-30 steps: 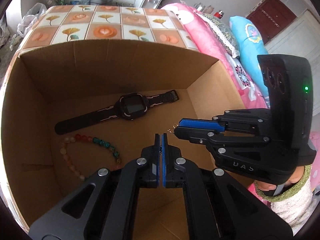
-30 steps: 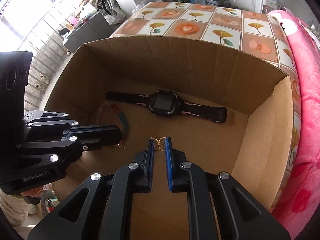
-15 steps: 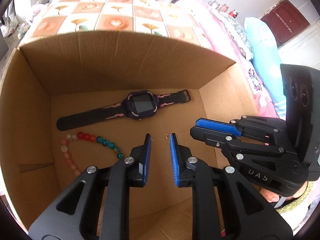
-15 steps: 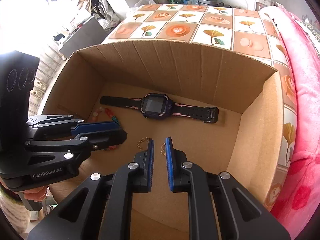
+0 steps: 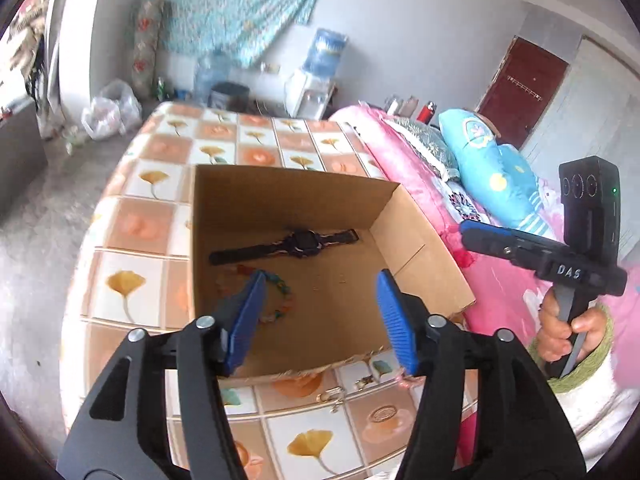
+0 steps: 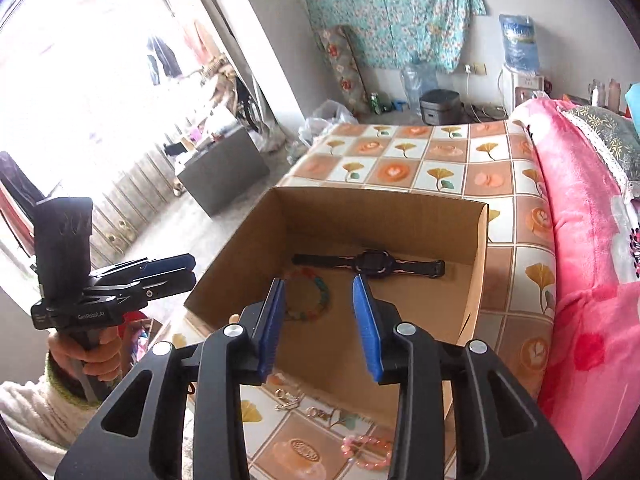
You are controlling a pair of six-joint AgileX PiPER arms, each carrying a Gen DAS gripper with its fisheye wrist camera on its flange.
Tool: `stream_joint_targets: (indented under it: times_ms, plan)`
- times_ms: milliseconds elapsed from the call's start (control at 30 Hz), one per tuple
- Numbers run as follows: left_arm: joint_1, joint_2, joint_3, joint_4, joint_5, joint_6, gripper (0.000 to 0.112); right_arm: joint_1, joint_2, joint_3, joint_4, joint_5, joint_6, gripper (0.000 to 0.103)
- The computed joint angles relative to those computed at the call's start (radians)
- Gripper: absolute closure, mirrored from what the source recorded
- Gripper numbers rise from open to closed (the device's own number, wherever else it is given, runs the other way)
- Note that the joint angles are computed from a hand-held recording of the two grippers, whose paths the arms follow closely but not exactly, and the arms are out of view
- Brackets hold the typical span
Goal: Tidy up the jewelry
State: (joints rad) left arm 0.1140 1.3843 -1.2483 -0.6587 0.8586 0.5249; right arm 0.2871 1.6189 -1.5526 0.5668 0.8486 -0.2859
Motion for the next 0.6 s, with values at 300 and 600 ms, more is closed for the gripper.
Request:
stream_joint_targets:
  times_ms: [300,600]
  plan:
    - [0.215,-0.347,0.47,-0.162,0.039,0.372,0.046,0.143,-0.29,0.568,0.206,-0.306,-0.085,0.062]
    - [-0.195,-0.271,0.686,-0.036,-0.417,0.227,0.054,0.296,-0.171,0.701,0.003,-0.478,0.211,0.066]
